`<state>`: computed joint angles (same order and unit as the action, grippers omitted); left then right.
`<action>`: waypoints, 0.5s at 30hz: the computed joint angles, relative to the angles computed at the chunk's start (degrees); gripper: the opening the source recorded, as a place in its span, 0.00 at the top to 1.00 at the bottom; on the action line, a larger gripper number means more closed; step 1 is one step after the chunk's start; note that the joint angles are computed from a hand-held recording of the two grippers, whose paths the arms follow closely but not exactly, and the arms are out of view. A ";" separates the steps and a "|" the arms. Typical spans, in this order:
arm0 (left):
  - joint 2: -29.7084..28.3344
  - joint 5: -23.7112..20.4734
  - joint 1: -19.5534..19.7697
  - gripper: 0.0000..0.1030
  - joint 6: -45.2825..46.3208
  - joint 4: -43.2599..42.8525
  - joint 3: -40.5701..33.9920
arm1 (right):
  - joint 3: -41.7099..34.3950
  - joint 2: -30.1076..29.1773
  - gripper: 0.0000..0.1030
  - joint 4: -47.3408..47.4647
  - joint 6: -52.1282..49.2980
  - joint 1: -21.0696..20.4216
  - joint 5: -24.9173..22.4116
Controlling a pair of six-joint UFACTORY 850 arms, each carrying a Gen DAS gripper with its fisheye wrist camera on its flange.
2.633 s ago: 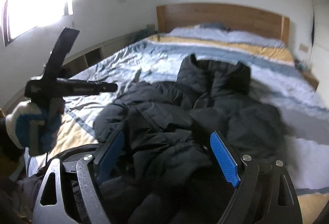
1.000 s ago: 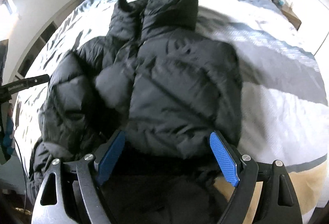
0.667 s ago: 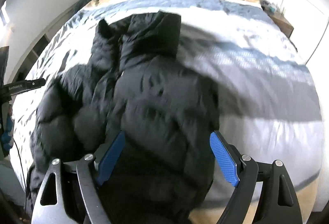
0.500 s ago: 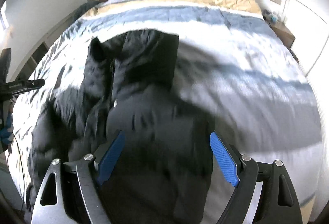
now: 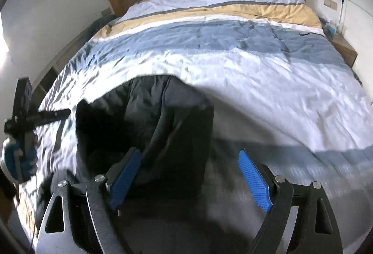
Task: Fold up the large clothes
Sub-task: 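Grasp the hem with both tools and lift it toward the collar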
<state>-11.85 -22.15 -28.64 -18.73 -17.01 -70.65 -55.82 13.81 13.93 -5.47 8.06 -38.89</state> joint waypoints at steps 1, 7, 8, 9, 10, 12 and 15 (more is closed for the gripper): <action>-1.28 0.36 0.52 0.50 3.52 -3.33 -0.95 | -0.77 -1.27 0.17 0.50 -0.51 -0.20 0.52; -8.42 -0.25 2.12 0.50 13.78 -13.11 -6.14 | -7.18 -11.33 0.16 3.85 -4.15 -0.38 2.81; -9.09 -0.46 2.06 0.50 13.46 -12.89 -6.56 | -8.23 -13.11 0.16 3.67 -4.32 -0.13 3.06; -10.23 -1.05 2.28 0.50 14.98 -14.63 -7.04 | -8.83 -14.19 0.15 4.33 -5.24 -0.17 2.86; -11.03 -1.60 2.51 0.50 16.79 -16.57 -7.28 | -9.72 -15.77 0.15 5.27 -6.47 -0.24 2.21; -12.08 -2.06 2.72 0.50 19.59 -19.48 -7.14 | -10.86 -18.05 0.15 4.33 -6.33 -0.05 1.55; -13.14 -2.36 3.38 0.50 22.87 -26.21 -6.31 | -11.85 -20.85 0.15 3.99 -5.97 -0.19 0.17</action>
